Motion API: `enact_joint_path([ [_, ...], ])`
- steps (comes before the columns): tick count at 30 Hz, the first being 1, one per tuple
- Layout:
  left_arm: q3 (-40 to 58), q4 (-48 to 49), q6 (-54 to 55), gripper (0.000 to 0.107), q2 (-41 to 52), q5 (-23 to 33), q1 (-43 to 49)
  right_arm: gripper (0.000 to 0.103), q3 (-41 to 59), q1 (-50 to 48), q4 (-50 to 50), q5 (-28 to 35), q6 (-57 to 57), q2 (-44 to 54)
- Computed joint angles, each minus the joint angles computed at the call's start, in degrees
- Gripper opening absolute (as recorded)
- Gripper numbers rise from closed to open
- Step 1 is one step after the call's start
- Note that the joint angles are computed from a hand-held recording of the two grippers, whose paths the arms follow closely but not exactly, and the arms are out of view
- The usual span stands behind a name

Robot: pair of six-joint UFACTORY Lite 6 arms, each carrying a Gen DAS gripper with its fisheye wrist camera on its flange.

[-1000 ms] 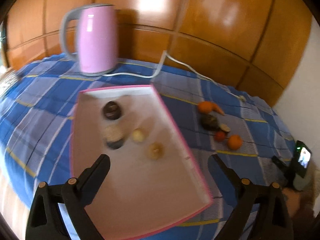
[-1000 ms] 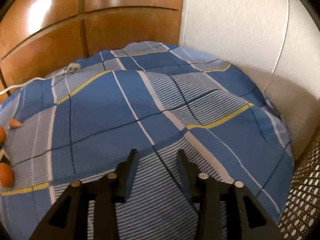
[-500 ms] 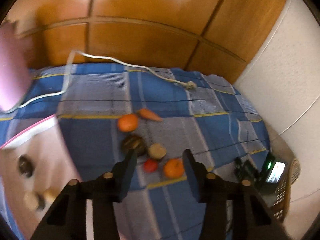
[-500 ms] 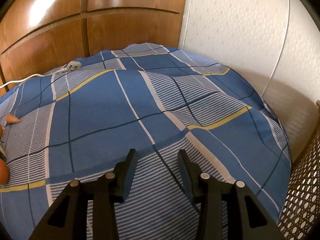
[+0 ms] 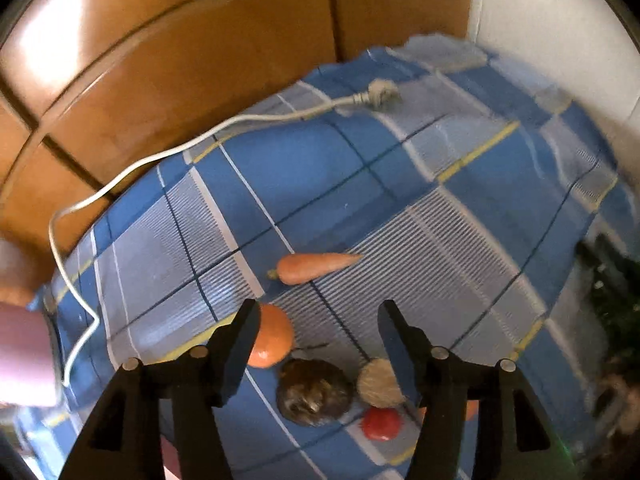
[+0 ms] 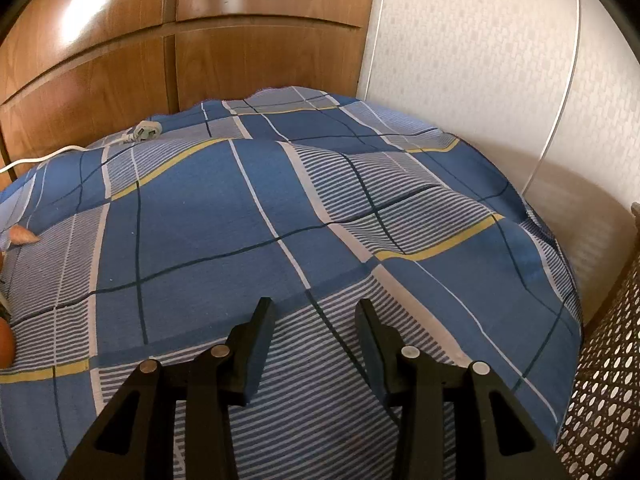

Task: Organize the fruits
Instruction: 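Reach the left tool to the orange carrot beside the tray and grasp it, then carry the carrot into the pink tray and open the left tool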

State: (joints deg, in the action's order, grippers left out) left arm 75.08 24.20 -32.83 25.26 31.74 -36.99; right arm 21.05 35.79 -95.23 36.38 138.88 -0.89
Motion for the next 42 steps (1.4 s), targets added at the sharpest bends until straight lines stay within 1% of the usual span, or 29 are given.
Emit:
enact_joint_path([
  [3, 3.93, 0.01, 3.6, 0.062, 4.66, 0.92, 1.03, 0.042, 0.31, 0.36, 0.47, 0.37, -0.25, 0.45],
  [5, 7.05, 1.81, 3.54, 0.062, 7.92, 2.2, 1.4, 0.042, 0.62, 0.58, 0.78, 0.63, -0.47, 0.87],
  [8, 13.33, -0.48, 7.59, 0.061, 13.3, 3.84, 2.92, 0.042, 0.6, 0.56, 0.74, 0.65, -0.38, 0.9],
  [13, 18.88, -2.13, 13.28, 0.054, 18.22, 5.18, 3.72, 0.042, 0.82, 0.76, 0.88, 0.91, -0.43, 1.32],
  [15, 19.55, -4.18, 15.53, 0.041, 18.47, 4.73, 4.0, 0.042, 0.92, 0.77, 0.84, 1.0, -0.43, 1.53],
  [16, 19.82, -4.42, 16.18, 0.036, 18.65, 4.74, 3.85, 0.042, 0.94, 0.82, 0.83, 1.03, -0.37, 1.59],
  [17, 19.59, -4.76, 16.96, 0.026, 18.51, 4.42, 3.67, 0.042, 0.98, 0.82, 0.81, 1.05, -0.35, 1.66],
  [18, 19.01, -4.76, 17.4, 0.019, 18.19, 3.85, 3.42, 0.042, 1.07, 0.87, 0.84, 1.14, -0.37, 1.82],
  [20, 18.23, -3.63, 16.09, 0.019, 17.75, 3.36, 3.11, 0.042, 1.25, 0.99, 0.97, 1.3, -0.48, 2.1],
  [21, 18.07, -4.6, 16.31, 0.019, 17.59, 3.0, 3.35, 0.042, 1.25, 0.97, 0.9, 1.31, -0.4, 2.13],
  [24, 14.77, -8.33, 17.01, 0.018, 14.97, 1.17, 4.09, 0.042, 1.31, 1.0, 0.93, 1.39, -0.47, 2.22],
  [26, 13.0, -14.58, 20.73, 0.018, 13.1, -0.14, 5.75, 0.042, 1.31, 0.96, 0.9, 1.37, -0.49, 2.19],
  [29, 10.03, -20.83, 22.72, 0.018, 10.3, -2.76, 7.36, 0.042, 1.32, 0.9, 0.85, 1.39, -0.51, 2.24],
  [32, 4.96, -27.3, 24.99, 0.018, 5.21, -5.84, 8.86, 0.042, 1.34, 0.95, 0.84, 1.46, -0.47, 2.31],
  [33, 2.05, -30.6, 26.52, 0.018, 2.46, -7.37, 9.28, 0.042, 1.34, 0.87, 0.74, 1.43, -0.48, 2.3],
  [35, -1.05, -32.16, 23.96, 0.018, -1.12, -8.55, 8.14, 0.042, 1.34, 0.83, 0.69, 1.43, -0.47, 2.3],
  [38, -9.84, -34.83, 22.07, 0.018, -10.64, -10.68, 8.33, 0.042, 1.32, 0.74, 0.48, 1.36, -0.29, 2.32],
  [42, -20.62, -33.53, 14.46, 0.018, -24.75, -10.21, 9.29, 0.042, 1.28, 0.44, 0.14, 1.19, -0.3, 2.23],
])
